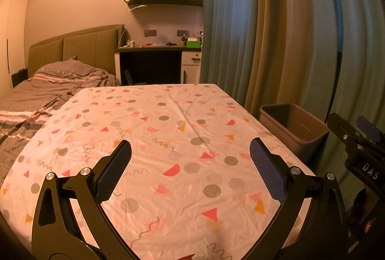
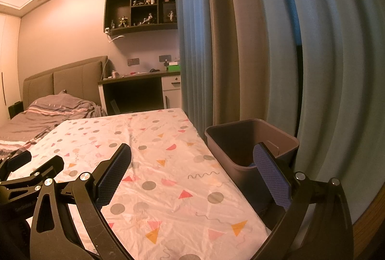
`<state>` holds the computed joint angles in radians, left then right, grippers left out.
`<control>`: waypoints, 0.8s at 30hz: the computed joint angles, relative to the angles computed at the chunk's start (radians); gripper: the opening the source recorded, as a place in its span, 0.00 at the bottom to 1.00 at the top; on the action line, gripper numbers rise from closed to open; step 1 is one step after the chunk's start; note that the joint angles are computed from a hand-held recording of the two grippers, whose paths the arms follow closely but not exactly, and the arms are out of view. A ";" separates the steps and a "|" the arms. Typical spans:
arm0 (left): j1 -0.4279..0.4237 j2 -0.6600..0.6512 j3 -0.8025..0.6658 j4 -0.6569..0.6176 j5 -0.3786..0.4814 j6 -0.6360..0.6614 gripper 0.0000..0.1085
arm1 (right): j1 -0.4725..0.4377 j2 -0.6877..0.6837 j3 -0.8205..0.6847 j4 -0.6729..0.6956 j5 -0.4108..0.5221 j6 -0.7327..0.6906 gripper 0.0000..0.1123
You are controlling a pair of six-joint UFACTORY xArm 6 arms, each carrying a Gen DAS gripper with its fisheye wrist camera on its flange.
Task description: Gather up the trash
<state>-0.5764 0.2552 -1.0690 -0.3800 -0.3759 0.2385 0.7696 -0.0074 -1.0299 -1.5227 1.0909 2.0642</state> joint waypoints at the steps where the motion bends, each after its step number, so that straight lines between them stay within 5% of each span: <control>1: 0.003 -0.002 0.003 0.006 0.000 -0.005 0.90 | 0.001 0.000 0.000 0.000 0.001 0.001 0.87; 15: -0.022 0.012 -0.029 -0.080 0.013 0.068 0.89 | 0.001 -0.003 0.001 0.005 -0.001 -0.002 0.87; 19: -0.021 -0.001 -0.025 -0.061 0.026 0.056 0.74 | 0.005 0.001 -0.004 0.015 0.002 -0.003 0.87; 24: -0.009 -0.010 -0.005 0.008 0.014 0.006 0.69 | 0.013 0.008 -0.013 0.020 0.009 -0.004 0.87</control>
